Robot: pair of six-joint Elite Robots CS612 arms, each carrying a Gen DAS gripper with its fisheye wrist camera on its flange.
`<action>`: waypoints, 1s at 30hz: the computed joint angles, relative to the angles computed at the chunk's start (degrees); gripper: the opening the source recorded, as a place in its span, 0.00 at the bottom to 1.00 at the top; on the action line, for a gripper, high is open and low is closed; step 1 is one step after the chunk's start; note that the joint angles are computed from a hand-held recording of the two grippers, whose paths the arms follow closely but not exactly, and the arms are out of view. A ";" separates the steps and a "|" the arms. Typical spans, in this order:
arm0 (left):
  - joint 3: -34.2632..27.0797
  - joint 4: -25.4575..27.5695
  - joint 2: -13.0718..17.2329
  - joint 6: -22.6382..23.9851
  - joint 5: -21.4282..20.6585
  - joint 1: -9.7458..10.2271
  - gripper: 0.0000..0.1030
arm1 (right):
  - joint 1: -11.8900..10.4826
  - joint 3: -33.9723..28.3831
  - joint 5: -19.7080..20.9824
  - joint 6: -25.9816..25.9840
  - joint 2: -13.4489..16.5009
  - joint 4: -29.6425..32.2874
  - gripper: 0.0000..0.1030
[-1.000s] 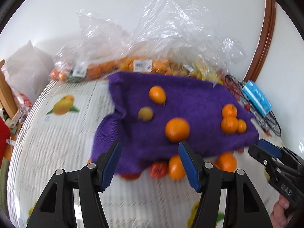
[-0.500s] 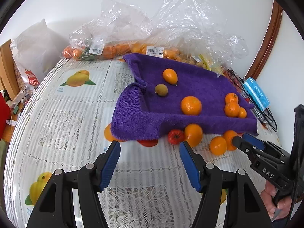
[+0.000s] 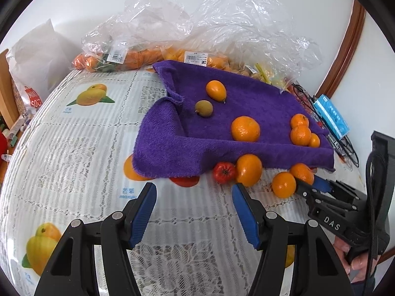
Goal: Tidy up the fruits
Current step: 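Grasp the red tomato with the left tool while the right tool holds its orange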
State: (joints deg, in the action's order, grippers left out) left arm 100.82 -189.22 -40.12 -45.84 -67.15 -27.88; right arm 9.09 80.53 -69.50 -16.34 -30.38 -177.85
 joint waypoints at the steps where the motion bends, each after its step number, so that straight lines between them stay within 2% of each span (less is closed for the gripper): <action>1: -0.19 -0.57 0.22 0.03 -0.37 0.10 0.57 | -0.08 0.19 -0.14 0.09 -0.07 -0.44 0.43; 4: -0.70 -1.65 0.75 -0.11 -1.42 0.35 0.50 | -0.33 0.85 -1.79 0.83 -0.15 -3.36 0.42; 6: -1.10 -2.30 1.13 -0.13 -1.65 0.42 0.48 | -0.65 1.21 -2.25 1.52 -0.20 -5.26 0.42; 11: -2.57 -2.83 1.88 0.01 -3.87 0.66 0.42 | -1.94 2.13 -0.05 1.05 -0.86 -6.74 0.36; 20: -4.51 -0.89 2.59 0.45 -2.22 0.34 0.36 | -1.95 1.62 0.62 -2.03 -0.27 -4.18 0.41; 23: -4.40 0.05 2.30 0.49 -1.55 0.30 0.29 | -2.01 1.07 1.10 -2.17 -0.15 -2.38 0.41; 30: -5.01 0.49 2.72 1.10 -3.48 0.65 0.29 | -2.56 0.71 3.56 -1.08 0.04 -1.32 0.41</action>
State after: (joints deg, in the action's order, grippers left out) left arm 95.81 -188.73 -37.40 -44.74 -70.63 -27.24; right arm 6.52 81.24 -65.94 -17.42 -30.34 -179.18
